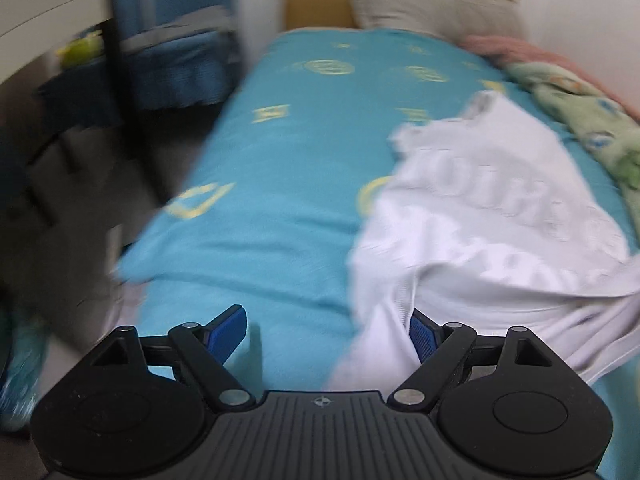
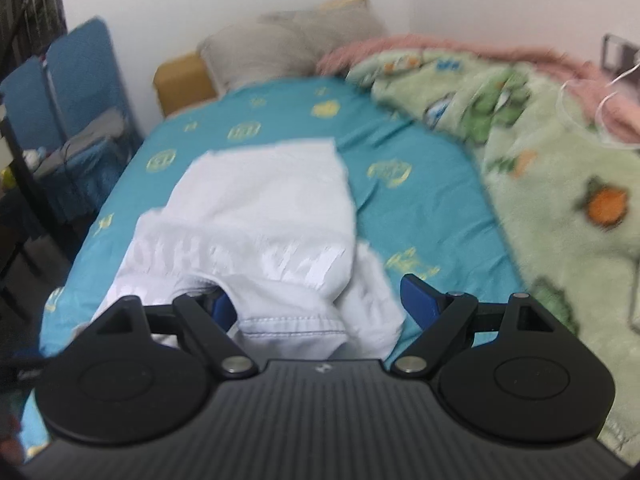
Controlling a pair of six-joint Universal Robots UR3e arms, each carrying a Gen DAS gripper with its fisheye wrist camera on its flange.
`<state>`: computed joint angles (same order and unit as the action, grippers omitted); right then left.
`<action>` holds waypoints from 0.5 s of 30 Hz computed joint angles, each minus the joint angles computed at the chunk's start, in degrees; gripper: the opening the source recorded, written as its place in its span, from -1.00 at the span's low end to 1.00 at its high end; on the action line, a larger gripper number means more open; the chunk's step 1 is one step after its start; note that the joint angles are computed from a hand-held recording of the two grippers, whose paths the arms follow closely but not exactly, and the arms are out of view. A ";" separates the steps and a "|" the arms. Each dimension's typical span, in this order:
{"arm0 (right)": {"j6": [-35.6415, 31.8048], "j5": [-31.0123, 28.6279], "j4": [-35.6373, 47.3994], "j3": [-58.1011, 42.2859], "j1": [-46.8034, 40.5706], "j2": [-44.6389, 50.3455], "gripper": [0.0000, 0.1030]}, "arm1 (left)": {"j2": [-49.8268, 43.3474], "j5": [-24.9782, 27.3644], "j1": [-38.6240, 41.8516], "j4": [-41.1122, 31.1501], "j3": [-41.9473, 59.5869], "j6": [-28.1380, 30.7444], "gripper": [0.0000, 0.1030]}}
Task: Fold clothes
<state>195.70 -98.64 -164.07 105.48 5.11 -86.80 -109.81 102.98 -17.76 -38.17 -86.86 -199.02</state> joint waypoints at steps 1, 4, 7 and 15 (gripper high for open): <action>0.09 -1.61 -3.34 1.19 0.56 -0.19 0.64 | 1.79 0.50 -0.25 0.16 -2.09 -1.56 0.67; -1.37 -3.82 -9.62 3.04 1.73 -0.45 0.64 | 4.61 3.96 -1.95 4.66 -6.46 -2.79 0.67; -3.16 -4.64 -8.34 2.26 2.58 -0.01 0.64 | 1.89 6.49 -3.46 5.93 -4.11 -1.15 0.70; -3.10 -3.13 10.02 -0.88 1.46 0.46 0.64 | -5.20 8.44 -3.29 8.31 -0.31 -3.29 0.72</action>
